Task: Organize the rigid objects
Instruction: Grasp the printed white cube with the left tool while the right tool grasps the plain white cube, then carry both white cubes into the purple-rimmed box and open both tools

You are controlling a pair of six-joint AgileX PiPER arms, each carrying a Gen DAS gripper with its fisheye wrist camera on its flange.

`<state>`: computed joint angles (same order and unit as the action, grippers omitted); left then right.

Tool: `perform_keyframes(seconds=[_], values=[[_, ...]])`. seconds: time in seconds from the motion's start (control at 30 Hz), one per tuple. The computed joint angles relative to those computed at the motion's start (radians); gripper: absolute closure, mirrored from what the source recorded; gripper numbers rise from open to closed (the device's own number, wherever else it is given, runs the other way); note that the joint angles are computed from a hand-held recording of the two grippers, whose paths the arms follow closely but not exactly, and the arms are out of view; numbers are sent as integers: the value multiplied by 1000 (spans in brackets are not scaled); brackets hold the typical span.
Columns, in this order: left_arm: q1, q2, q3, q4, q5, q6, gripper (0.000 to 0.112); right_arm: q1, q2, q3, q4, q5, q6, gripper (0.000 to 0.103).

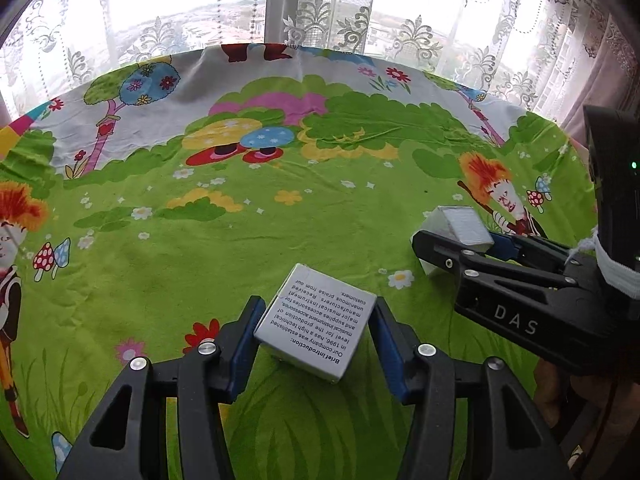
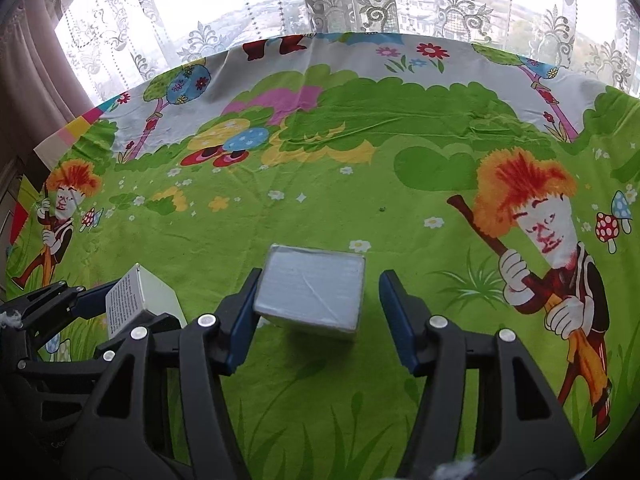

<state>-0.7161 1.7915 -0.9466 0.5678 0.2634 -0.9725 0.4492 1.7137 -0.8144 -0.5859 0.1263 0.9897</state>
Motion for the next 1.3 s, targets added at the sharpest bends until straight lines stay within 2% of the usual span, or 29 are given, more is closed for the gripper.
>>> perform_keyframes(seconds=[0.07,0.23,0.43,0.67,1.1,1.3], values=[[-1,-7,4,5,11,-28,59,4,1,-1,0,6,-7,55],[-17,-39,12,70,79,-133,59,21,-21,14,-137,11,135,55],[-53,-99,29,100,183,-205,59,77,-73,18,-113,49,117,55],[-110,-229,127,138,250,-317,59,167,-167,34,-46,97,68,55],[-227,-528,312,160,400,-483,59,457,-297,19,-95,304,207,55],[-308,-687,386,154,519,-551,59,579,-327,-12,-107,405,258,55]])
